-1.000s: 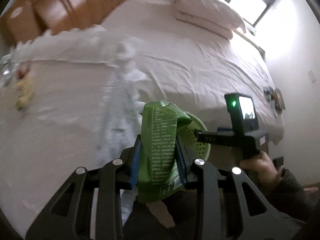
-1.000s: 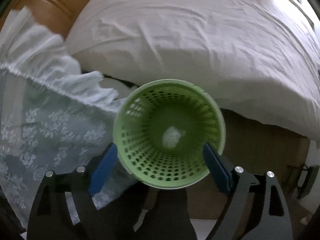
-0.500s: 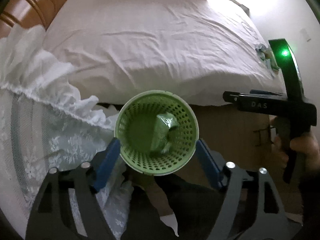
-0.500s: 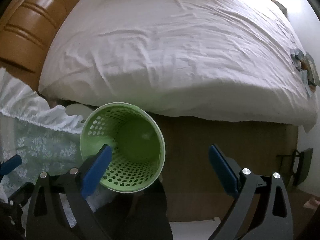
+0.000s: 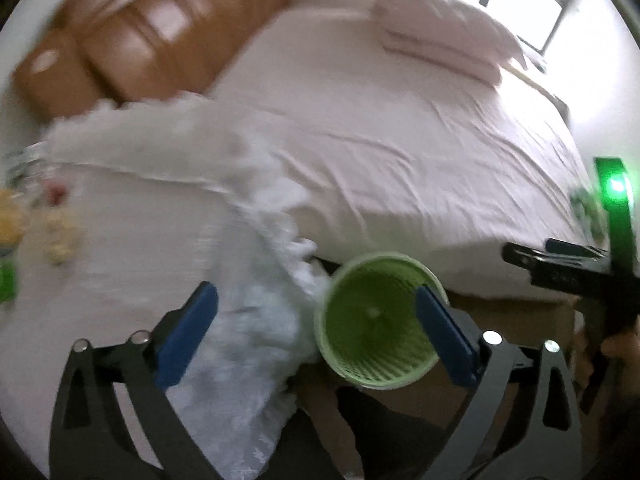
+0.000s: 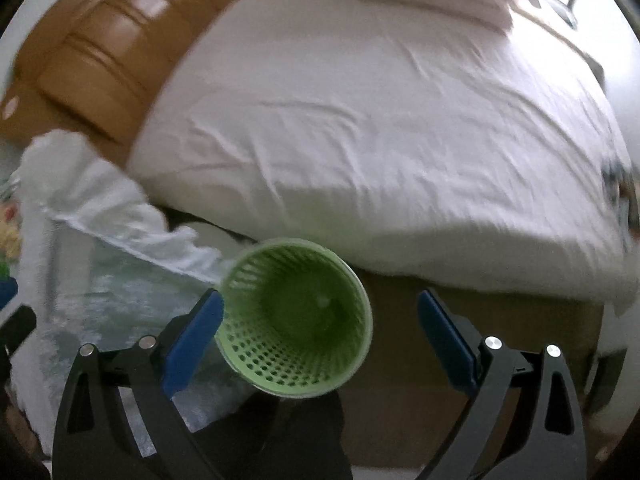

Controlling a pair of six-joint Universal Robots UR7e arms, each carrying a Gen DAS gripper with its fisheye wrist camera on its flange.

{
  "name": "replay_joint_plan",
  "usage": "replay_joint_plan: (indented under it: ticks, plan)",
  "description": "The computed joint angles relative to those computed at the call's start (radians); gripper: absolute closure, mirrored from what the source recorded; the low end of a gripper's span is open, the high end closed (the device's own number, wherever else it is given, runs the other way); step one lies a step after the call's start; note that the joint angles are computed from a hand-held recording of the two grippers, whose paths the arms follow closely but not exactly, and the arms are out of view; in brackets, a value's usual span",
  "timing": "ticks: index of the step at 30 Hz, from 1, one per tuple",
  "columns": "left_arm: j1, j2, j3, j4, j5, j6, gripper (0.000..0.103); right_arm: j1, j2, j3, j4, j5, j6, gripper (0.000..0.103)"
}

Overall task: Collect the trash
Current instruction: 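Move both tools back over the bed toward the remaining trash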

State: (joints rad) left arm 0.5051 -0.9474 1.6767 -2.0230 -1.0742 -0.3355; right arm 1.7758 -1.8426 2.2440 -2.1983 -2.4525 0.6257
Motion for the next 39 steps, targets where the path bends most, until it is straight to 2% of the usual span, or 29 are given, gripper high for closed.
replay_joint_plan:
  ticks: [4, 9, 14, 20, 26, 31, 33, 37, 39]
  plan:
    - [0.012, -0.098, 0.021, 0.021, 0.103, -0.08, 0.008, 0.114, 0.113, -0.076, -0.053, -0.048, -0.061, 0.002]
    - [0.03, -0.206, 0.055, 0.08, 0.203, -0.179, 0.008, 0.197, 0.266, -0.168, -0.162, -0.036, -0.165, 0.002]
    - [0.061, -0.306, 0.096, 0.157, 0.286, -0.304, 0.008, 0.249, 0.406, -0.254, -0.223, 0.016, -0.255, 0.002]
    - [0.092, -0.395, 0.134, 0.22, 0.343, -0.414, 0.008, 0.288, 0.548, -0.354, -0.233, 0.073, -0.332, 0.002]
    - [0.105, -0.467, 0.163, 0.272, 0.376, -0.478, 0.008, 0.321, 0.638, -0.421, -0.225, 0.106, -0.359, 0.002]
    - [0.133, -0.482, 0.164, 0.282, 0.39, -0.488, 0.008, 0.33, 0.694, -0.469, -0.207, 0.124, -0.357, 0.002]
    - [0.155, -0.469, 0.153, 0.268, 0.409, -0.456, 0.008, 0.328, 0.72, -0.494, -0.207, 0.131, -0.354, 0.002]
    - [0.217, -0.426, 0.111, 0.218, 0.474, -0.335, 0.008, 0.319, 0.778, -0.552, -0.204, 0.137, -0.346, 0.002]
    - [0.258, -0.393, 0.08, 0.156, 0.505, -0.229, 0.008, 0.313, 0.81, -0.588, -0.193, 0.14, -0.333, 0.002]
